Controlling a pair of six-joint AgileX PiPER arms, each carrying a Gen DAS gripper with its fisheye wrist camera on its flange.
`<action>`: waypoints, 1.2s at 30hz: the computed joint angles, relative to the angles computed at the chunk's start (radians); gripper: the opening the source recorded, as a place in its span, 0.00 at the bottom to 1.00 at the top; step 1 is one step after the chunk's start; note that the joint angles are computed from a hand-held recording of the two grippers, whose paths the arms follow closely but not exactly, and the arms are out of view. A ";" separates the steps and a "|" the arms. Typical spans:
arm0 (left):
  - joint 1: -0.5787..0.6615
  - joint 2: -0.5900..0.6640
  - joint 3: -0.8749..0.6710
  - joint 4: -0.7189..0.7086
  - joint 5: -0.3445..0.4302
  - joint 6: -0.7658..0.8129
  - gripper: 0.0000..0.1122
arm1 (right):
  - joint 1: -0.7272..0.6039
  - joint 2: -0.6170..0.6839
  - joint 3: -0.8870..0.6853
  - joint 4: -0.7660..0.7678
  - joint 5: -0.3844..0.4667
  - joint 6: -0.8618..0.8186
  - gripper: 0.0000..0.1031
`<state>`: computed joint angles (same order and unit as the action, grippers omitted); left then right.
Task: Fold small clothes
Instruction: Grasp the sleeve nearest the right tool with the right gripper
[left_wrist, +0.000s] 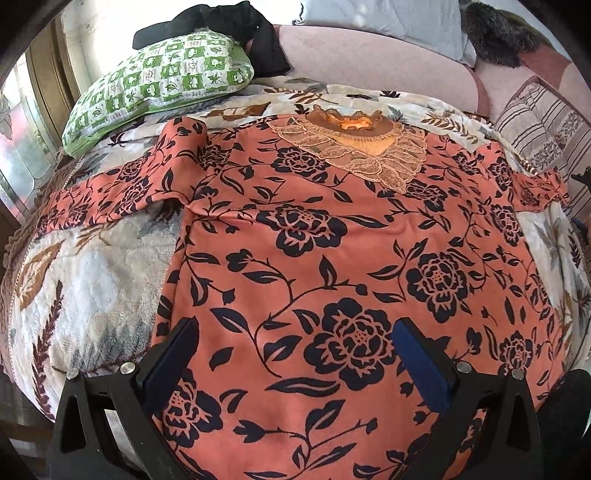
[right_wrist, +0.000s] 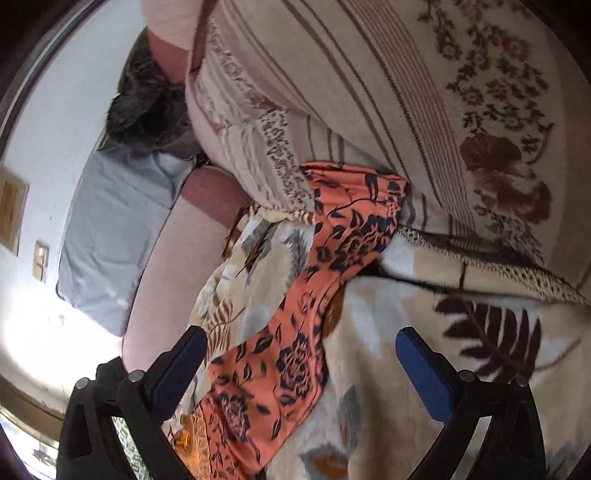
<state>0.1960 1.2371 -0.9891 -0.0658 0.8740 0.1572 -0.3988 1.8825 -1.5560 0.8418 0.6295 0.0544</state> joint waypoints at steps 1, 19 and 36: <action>0.001 0.017 -0.005 -0.008 0.000 0.009 0.92 | -0.008 0.048 -0.041 0.004 0.008 0.016 1.00; 0.297 0.058 0.034 -0.491 -0.026 0.392 0.92 | 0.009 0.349 -0.513 -0.377 0.203 0.475 0.61; 0.242 0.068 0.051 -0.350 -0.107 0.335 0.92 | -0.041 0.129 -0.126 0.016 0.021 0.131 0.68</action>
